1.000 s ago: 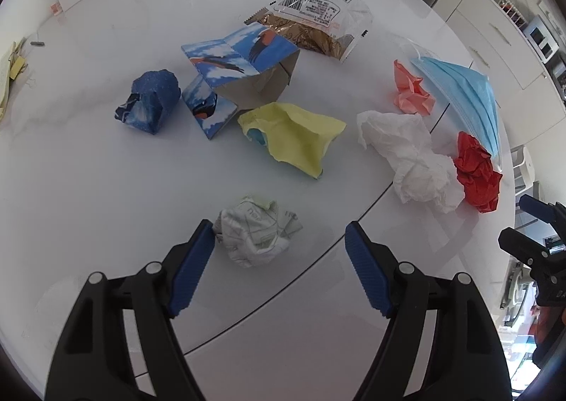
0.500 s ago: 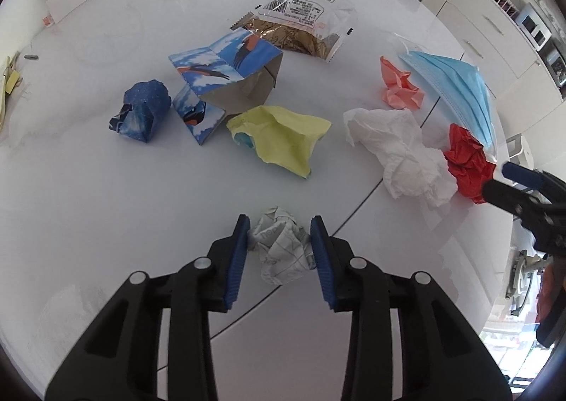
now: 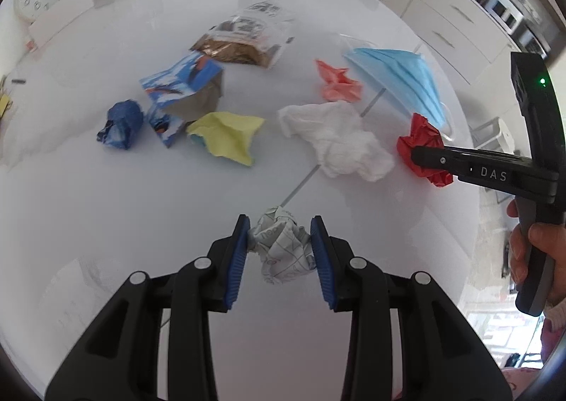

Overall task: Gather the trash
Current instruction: 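Grasp the grey crumpled tissue with the left tool while the right tool grasps the red tissue, then carry both tissues over the bin and open both tools to drop them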

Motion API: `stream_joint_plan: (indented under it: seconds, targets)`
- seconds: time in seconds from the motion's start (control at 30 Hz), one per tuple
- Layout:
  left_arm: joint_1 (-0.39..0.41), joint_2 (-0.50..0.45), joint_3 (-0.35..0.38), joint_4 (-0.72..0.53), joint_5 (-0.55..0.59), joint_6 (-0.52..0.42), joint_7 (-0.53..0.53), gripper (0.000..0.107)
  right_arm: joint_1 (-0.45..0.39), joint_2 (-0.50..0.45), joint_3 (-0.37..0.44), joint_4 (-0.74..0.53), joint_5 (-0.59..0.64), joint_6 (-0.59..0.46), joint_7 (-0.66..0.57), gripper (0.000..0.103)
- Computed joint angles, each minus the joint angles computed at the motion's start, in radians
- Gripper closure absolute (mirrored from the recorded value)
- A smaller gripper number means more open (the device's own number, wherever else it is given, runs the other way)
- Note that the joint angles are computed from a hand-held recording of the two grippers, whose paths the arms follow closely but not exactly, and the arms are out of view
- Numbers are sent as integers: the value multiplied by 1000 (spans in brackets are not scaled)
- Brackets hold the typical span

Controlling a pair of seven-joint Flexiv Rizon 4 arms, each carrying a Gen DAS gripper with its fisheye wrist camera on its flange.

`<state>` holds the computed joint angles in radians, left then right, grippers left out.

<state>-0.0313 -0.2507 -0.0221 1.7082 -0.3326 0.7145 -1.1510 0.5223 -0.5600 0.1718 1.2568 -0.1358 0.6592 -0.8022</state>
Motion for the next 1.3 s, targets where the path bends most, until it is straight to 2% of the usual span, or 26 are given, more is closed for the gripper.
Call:
stream_joint_plan:
  seconds: [0.1,0.3,0.4,0.5,0.67,0.83,0.9,1.07,1.3]
  targets:
    - [-13,24,-20,16,-18,-4,53,72,3,85,-6,112,-17,50,52,70]
    - [-62,60,-61,37,-92,-59,162,72,-2,330,-3,426,-116,122,288,69]
    - [-107,70,-90,45,-117,-103,241,71,-20,444,22,557,-176,96,416,69]
    - [-152,59,-109,37,-128,-141,274,71,-54,559,58,671,-192,50,514,69]
    - [-226,23,-142,17,-133,-174,299,71,-104,689,102,783,-195,10,602,69]
    - [-279,-10,-151,-3,-77,-166,293,68,-131,742,115,834,-181,12,612,69]
    - [-291,-19,-151,-14,-62,-179,272,53,-136,748,114,841,-173,22,595,69]
    - [-300,7,-149,5,-78,-160,269,35,-143,757,111,850,-144,42,535,68]
    - [-289,35,-128,13,-86,-111,218,33,-134,724,104,841,-87,99,434,66]
